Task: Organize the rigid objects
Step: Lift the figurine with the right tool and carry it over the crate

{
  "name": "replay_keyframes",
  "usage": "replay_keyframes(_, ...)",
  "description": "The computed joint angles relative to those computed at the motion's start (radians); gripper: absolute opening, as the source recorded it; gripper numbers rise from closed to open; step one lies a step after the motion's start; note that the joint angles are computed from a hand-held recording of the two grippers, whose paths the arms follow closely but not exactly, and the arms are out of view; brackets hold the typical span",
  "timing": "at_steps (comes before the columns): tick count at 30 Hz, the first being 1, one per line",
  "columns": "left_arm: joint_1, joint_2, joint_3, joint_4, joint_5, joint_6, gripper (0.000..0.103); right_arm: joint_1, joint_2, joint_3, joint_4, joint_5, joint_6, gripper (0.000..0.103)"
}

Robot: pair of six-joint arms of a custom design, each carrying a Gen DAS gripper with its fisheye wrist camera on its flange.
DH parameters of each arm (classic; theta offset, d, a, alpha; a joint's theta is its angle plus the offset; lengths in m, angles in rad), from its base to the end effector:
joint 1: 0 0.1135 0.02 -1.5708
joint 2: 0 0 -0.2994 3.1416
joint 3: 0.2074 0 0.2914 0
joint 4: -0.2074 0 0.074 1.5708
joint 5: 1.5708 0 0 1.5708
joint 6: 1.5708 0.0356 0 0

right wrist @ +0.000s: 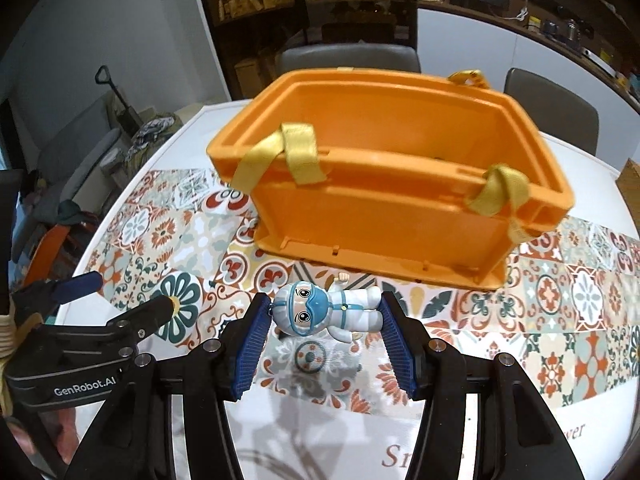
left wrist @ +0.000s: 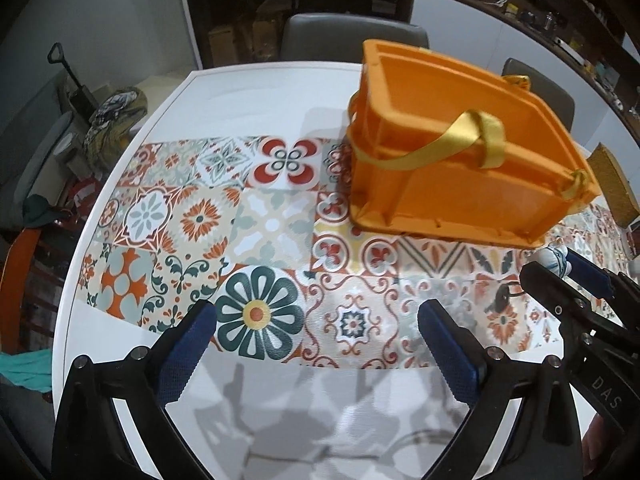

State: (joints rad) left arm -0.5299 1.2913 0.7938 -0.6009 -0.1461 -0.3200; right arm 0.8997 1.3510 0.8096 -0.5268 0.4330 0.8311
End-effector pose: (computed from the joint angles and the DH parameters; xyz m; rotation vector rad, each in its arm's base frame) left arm 0.2324 -0.1301 0.2207 0.2313 2.6415 -0.0863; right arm 0.1866 0.2110 0.2170 0.0552 2.4948 0.1317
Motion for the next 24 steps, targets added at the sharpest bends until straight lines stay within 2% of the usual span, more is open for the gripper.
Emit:
replay_keyframes(17, -0.052, 0.001, 0.141, -0.062, -0.013, 0.013, 0.103, -0.008, -0.129, 0.058, -0.131, 0.073, -0.007, 0.055)
replay_keyframes(24, -0.055, 0.024, 0.212, -0.076, -0.010, 0.021, 0.103, -0.046, -0.161, 0.072, -0.120, 0.073, -0.053, 0.055)
